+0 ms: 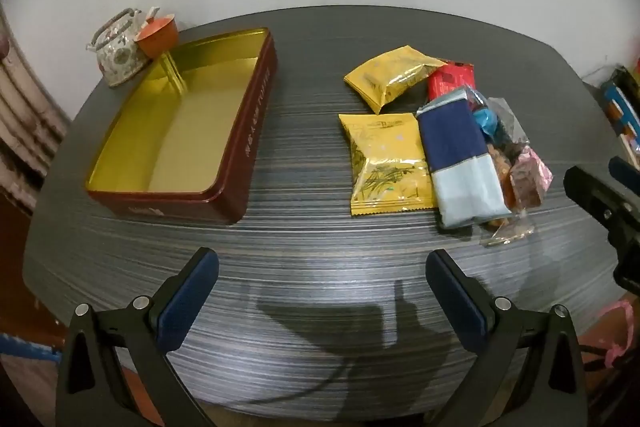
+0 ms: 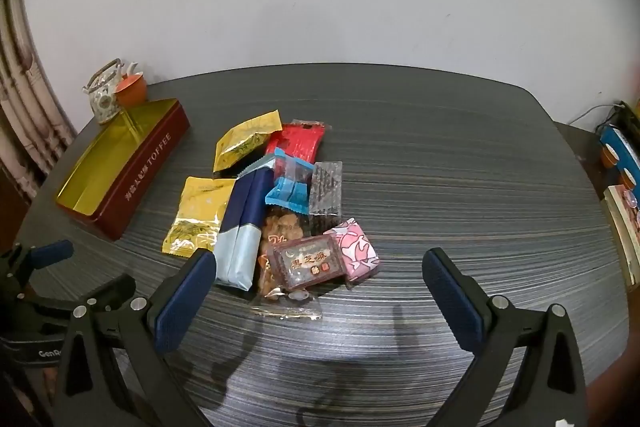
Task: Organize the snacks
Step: 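Move both tools toward the snack pile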
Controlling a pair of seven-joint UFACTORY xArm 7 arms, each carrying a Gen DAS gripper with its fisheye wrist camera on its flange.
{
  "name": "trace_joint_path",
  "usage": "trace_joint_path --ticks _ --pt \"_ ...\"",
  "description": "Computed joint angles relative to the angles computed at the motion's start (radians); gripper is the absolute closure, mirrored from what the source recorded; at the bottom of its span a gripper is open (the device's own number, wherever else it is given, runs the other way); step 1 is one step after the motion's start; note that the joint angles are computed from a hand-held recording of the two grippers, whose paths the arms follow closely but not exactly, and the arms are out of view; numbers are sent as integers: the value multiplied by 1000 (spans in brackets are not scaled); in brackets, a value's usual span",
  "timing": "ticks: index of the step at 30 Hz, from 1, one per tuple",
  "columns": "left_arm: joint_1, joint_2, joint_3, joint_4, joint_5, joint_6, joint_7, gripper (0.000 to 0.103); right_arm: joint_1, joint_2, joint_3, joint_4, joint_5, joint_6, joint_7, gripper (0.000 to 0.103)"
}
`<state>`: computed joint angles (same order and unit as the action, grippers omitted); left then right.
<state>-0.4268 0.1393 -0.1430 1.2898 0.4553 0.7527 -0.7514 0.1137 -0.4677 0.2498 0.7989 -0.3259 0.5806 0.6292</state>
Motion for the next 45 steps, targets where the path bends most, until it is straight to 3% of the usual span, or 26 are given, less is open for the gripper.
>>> trace_joint_path --ticks 12,20,24,39,45 --pt "6 -1 -4 2 -64 -20 47 0 20 7 -9 1 19 2 -18 0" --pt "12 -23 2 -47 -12 -85 2 0 23 13 -5 2 25 3 -21 1" --pt "11 -13 -5 -24 -26 -26 19 0 20 16 -5 3 20 3 -19 2" --pt "-1 2 7 -2 51 9 -31 0 21 13 -15 -3 31 3 -30 9" --pt "2 14 1 17 4 35 0 0 21 12 -17 -1 37 4 -38 9"
